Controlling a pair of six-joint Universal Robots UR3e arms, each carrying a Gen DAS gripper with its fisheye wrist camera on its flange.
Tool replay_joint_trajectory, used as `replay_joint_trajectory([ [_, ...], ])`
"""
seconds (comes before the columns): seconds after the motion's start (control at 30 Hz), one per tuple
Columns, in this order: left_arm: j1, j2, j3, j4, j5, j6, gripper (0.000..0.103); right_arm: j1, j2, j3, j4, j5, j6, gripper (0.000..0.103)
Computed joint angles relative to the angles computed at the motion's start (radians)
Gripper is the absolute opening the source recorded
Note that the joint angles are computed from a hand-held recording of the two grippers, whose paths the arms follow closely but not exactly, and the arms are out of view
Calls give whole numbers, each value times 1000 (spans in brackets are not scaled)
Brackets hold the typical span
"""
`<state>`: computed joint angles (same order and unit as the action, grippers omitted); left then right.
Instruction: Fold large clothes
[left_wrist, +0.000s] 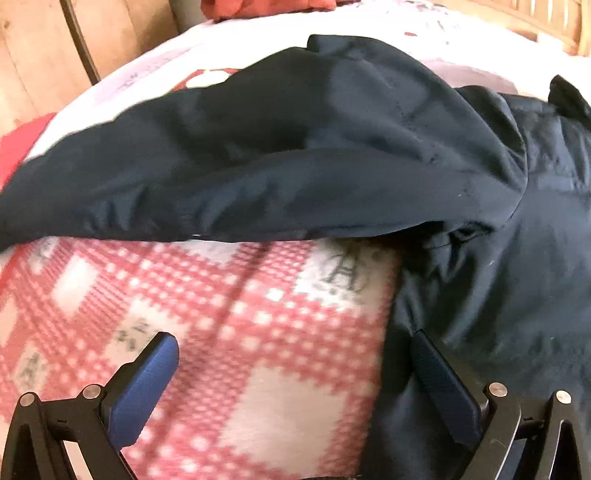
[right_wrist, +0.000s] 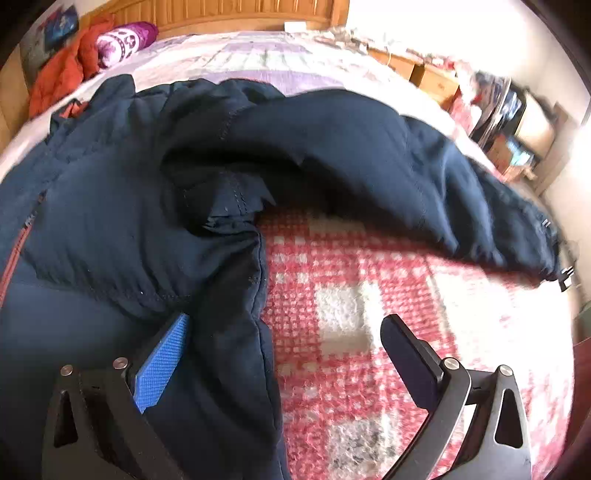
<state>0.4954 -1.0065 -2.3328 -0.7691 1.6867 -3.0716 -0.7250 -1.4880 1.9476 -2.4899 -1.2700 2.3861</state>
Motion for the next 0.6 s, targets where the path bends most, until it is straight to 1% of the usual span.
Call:
replay_joint_trajectory([
  [0.03,-13,12,-10,7,26,19,103,19,-16,31,-55,-28,2,103],
  [0.07,-9,19,-10,0,29,24,103,27,-44,64,-79,-44,2,103],
  [0.1,-19,13,3,-14,42,6,103,47,-58,79,-107,-76,12,103],
  [0.13,-16,34,7,-45,46,0,103,68,-78,95,-127,-101,28,103],
  [0.17,-10,60,12,-82,46,-3,103,73,-121,125,-125,-92,23,103],
  [0.2,2,95,15,-124,45,4,103,69,-164,142,-100,-58,4,103],
  [0.23,-28,105,30,-155,68,-10,103,69,-200,161,-85,-27,-13,103],
  [0.27,-100,90,82,-242,171,-107,103,69,-274,197,-49,33,-55,103],
  [0.3,-149,98,102,-270,190,-137,103,89,-307,205,-19,65,-74,103],
  [0.37,-263,59,164,-262,191,-184,103,142,-322,167,89,116,-89,103],
  [0.4,-333,3,209,-238,201,-221,103,200,-285,119,117,118,-61,103],
  [0.43,-382,-71,266,-209,187,-241,103,238,-241,87,103,111,-34,103],
  [0.47,-433,-170,348,-185,165,-268,103,306,-167,17,92,100,18,103],
  [0.5,-484,-274,433,-171,170,-303,103,370,-83,-69,81,86,81,103],
  [0.53,-520,-379,523,-157,150,-314,103,416,-25,-132,84,68,119,103],
  [0.57,-549,-484,615,-130,114,-306,103,483,74,-236,61,47,188,103],
  [0.6,-569,-588,720,-131,66,-298,103,513,131,-319,87,31,212,103],
])
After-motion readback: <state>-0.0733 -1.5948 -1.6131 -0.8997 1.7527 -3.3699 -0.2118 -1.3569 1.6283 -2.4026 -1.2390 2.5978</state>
